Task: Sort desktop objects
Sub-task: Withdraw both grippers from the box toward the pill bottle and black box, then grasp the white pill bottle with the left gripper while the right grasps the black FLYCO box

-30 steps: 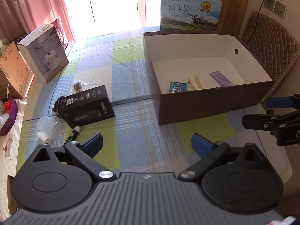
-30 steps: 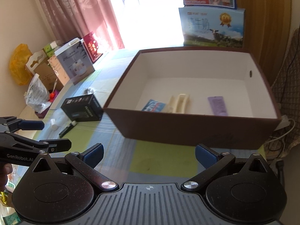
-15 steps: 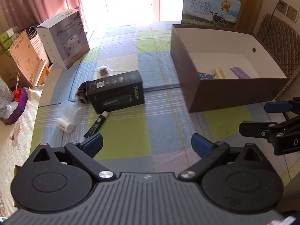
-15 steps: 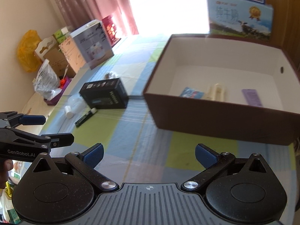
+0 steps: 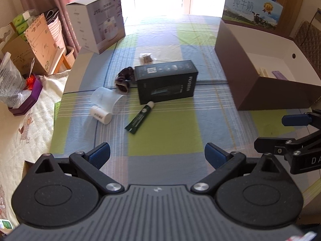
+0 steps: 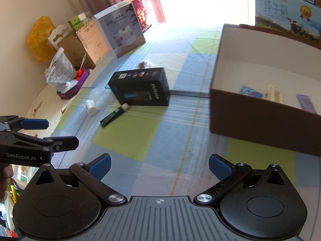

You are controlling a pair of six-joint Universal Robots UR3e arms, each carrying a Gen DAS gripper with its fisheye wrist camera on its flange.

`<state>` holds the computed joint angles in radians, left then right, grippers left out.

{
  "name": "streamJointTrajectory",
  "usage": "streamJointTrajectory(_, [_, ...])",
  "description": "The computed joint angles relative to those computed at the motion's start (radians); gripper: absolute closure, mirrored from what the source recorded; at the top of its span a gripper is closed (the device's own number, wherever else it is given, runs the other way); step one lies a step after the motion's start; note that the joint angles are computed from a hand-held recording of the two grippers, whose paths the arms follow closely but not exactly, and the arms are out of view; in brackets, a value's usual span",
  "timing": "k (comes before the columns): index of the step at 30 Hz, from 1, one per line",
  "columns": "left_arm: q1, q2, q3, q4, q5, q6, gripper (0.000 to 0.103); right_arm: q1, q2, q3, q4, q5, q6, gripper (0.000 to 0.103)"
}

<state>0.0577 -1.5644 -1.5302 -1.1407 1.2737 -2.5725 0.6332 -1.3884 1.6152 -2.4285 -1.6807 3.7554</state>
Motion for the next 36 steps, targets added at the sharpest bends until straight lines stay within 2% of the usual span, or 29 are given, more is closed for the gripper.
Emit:
streamJointTrajectory(10, [0.094, -0.087, 0.033, 0.034, -0.023, 0.059, 0.004, 0.015, 0.161, -0.12, -0.05, -0.015, 0.0, 0.002])
streamJointTrajectory(18, [0.142, -0.222, 0.066, 0.152, -0.053, 0.156, 0.009, 0.025, 0.332, -0.298, -0.057, -0.065, -0.076, 0.002])
streamJointTrajectory(25, [0.135, -0.405, 0.197, 0.197, -0.072, 0.259, 0.014, 0.01, 0.41, -0.397, -0.009, -0.065, -0.068, 0.002])
streamJointTrajectory(28, [0.123, -0.491, 0.279, 0.179, -0.068, 0.313, 0.024, 0.004, 0.427, -0.423, 0.014, -0.066, -0.062, 0.002])
streamJointTrajectory(30, [0.12, -0.543, 0.331, 0.166, -0.073, 0.354, 0.027, -0.001, 0.436, -0.437, 0.029, -0.067, -0.056, 0.002])
streamJointTrajectory(36, [0.117, -0.674, 0.482, 0.114, -0.091, 0.431, 0.027, -0.013, 0.466, -0.492, 0.068, -0.072, -0.057, 0.002])
